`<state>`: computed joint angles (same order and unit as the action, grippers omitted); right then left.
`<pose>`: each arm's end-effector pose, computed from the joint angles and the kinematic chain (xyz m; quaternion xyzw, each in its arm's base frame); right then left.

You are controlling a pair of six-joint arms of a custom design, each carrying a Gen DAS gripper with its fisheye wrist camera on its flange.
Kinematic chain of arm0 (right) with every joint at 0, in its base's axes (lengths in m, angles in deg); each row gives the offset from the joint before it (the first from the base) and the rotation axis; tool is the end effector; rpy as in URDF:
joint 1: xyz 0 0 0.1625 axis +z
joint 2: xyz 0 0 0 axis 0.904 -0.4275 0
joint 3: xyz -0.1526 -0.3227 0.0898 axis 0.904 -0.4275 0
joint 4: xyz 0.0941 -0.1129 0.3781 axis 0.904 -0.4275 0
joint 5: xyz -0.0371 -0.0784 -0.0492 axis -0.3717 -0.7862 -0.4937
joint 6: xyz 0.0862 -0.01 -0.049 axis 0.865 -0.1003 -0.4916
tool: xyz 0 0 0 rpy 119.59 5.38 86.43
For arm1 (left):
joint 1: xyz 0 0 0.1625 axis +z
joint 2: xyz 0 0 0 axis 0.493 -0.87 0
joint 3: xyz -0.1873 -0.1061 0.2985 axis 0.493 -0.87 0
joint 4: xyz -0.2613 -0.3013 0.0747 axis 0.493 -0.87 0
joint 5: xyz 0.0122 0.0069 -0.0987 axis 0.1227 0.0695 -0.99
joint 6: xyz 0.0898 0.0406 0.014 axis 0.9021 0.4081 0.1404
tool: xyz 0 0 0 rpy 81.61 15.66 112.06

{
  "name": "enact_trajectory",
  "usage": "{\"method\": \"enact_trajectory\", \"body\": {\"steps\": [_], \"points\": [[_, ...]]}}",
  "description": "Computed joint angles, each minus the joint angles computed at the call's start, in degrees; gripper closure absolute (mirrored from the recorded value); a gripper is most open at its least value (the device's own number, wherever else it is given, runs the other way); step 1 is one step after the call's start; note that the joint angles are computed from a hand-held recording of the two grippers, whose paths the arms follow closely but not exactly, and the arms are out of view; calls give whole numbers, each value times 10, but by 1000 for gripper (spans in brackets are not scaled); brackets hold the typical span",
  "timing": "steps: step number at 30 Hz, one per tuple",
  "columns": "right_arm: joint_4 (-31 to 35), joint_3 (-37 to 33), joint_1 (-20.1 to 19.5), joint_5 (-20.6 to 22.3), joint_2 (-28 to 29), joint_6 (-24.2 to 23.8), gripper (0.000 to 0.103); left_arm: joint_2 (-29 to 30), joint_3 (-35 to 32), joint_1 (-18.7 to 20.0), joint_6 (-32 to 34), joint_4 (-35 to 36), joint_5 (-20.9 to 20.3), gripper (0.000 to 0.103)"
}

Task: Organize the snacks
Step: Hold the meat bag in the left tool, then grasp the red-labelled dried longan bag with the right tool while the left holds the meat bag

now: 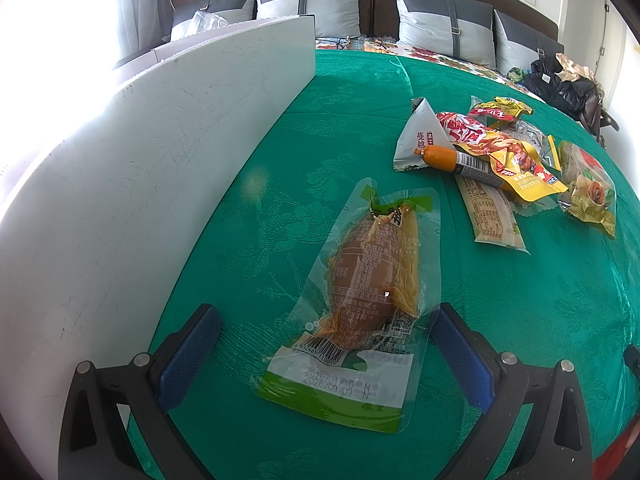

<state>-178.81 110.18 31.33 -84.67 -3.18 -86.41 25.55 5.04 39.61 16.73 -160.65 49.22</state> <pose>0.1712 -0.8138 0.1049 0.2479 -0.8730 0.2731 0.3192 -0.0845 -0.8236 0.2156 0.0324 0.8638 -0.3197 0.3881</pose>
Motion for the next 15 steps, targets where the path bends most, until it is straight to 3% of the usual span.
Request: {"method": "enact_trajectory", "body": {"steps": [15], "points": [[8, -2, 1, -2, -1, 3, 1, 0, 1, 0, 1, -2, 0, 0]]}}
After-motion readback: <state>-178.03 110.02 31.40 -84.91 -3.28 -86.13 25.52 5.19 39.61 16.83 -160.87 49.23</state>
